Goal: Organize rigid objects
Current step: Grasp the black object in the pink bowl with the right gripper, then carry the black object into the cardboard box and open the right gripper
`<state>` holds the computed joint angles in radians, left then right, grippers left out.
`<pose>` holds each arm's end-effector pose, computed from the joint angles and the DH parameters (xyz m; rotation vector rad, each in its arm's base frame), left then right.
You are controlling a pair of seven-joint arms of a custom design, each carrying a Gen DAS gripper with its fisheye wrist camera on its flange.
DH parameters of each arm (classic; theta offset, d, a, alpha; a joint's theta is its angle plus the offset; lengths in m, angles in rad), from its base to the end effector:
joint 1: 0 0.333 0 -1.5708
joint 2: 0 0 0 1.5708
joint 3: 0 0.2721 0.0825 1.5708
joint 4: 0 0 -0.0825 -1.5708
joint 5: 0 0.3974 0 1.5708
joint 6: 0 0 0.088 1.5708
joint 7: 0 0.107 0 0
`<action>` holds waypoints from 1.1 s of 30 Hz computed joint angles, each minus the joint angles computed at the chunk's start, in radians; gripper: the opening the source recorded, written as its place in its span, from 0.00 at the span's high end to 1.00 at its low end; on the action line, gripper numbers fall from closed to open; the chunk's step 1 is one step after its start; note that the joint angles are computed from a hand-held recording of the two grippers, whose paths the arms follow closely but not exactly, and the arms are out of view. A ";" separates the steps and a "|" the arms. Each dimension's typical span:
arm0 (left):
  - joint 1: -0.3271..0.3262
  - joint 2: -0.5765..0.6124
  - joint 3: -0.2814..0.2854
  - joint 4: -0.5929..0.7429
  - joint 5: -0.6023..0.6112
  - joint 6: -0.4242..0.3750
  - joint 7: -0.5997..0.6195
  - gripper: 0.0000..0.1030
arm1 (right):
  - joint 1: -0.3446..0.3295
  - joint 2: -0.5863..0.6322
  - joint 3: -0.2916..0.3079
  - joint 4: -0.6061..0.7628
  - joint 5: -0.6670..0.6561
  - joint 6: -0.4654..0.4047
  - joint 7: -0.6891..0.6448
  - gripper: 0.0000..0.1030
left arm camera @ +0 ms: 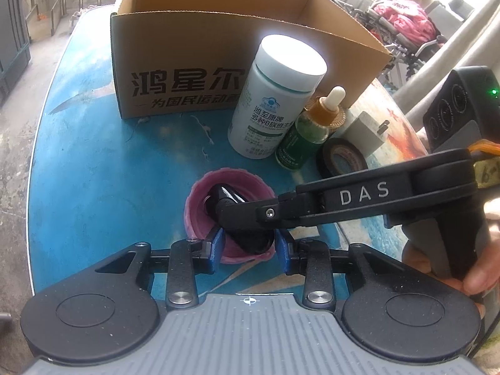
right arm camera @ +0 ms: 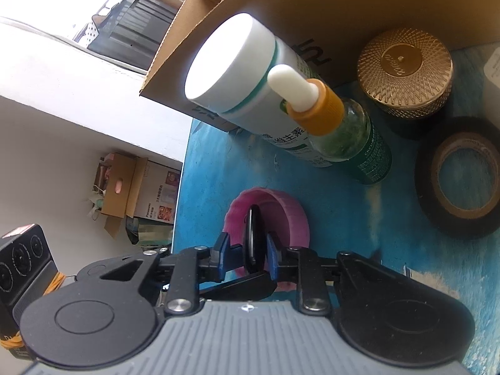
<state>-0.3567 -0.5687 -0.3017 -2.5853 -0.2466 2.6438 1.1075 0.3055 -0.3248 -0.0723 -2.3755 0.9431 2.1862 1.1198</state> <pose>0.3625 -0.2731 0.4640 -2.0162 2.0582 -0.8947 0.4705 0.1419 0.4264 -1.8121 1.5376 0.5326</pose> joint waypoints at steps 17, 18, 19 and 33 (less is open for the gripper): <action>0.045 -0.156 -0.058 -0.008 0.106 -0.002 -0.079 0.69 | 0.058 -0.158 -0.025 -0.041 0.012 0.064 -0.043 0.82; 0.056 -0.159 -0.061 0.005 0.121 -0.002 -0.079 0.69 | 0.064 -0.161 -0.028 -0.029 0.014 0.068 -0.051 0.82; 0.065 -0.161 -0.060 0.017 0.134 0.001 -0.074 0.69 | 0.072 -0.157 -0.031 -0.009 0.019 0.072 -0.058 0.82; 0.163 0.181 0.063 0.383 0.125 -0.057 0.103 0.68 | -0.012 0.299 0.029 0.594 -0.043 -0.080 0.098 0.82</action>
